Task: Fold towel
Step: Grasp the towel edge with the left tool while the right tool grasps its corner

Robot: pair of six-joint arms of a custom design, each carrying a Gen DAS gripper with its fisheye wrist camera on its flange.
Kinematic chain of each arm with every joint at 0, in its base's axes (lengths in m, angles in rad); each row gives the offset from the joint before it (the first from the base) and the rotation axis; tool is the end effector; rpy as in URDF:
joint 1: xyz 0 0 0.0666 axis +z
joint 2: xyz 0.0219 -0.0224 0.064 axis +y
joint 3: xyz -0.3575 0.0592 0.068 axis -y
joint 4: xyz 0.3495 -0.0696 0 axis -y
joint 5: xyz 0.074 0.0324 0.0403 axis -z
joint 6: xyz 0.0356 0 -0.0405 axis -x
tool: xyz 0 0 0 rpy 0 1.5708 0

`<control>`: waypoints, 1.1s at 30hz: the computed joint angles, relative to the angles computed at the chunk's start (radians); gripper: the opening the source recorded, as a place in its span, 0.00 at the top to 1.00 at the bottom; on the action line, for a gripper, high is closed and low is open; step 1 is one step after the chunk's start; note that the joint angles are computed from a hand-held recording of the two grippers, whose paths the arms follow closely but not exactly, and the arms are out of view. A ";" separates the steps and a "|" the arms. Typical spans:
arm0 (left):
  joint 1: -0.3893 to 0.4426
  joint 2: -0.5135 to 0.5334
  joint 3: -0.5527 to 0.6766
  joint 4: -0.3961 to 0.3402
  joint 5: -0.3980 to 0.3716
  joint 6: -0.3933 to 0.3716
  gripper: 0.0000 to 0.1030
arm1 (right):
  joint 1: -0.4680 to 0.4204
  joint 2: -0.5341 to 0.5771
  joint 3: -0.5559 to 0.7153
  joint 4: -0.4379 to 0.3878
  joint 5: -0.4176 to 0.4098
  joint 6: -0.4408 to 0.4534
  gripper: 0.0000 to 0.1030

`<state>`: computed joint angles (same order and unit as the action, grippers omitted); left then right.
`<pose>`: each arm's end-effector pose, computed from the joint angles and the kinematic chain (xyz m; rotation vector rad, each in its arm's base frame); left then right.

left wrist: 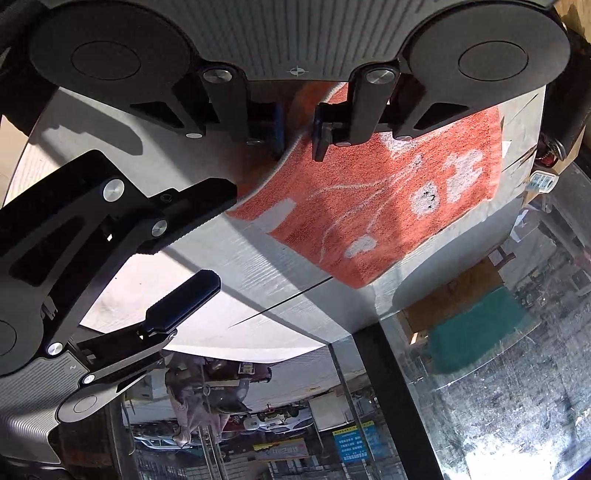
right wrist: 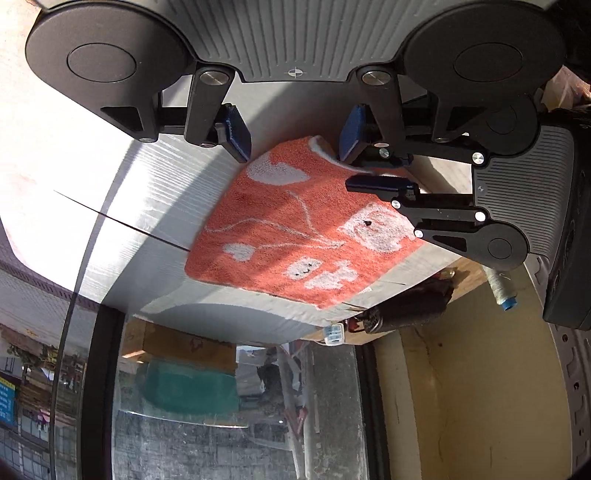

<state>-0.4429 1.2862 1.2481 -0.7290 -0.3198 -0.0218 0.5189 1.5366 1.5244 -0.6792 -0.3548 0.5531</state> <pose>0.3782 -0.1675 0.4045 0.3745 2.2644 0.1578 0.4367 0.2632 0.4173 -1.3010 1.8219 0.3819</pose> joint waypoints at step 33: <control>0.096 -0.089 -0.040 -0.100 0.003 0.033 0.58 | 0.092 0.020 -0.031 0.103 0.131 0.734 0.84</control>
<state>-0.3473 1.1971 1.2079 -0.8294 -0.3165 0.0112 0.6105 1.5570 1.4934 -0.5759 -0.2243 1.2874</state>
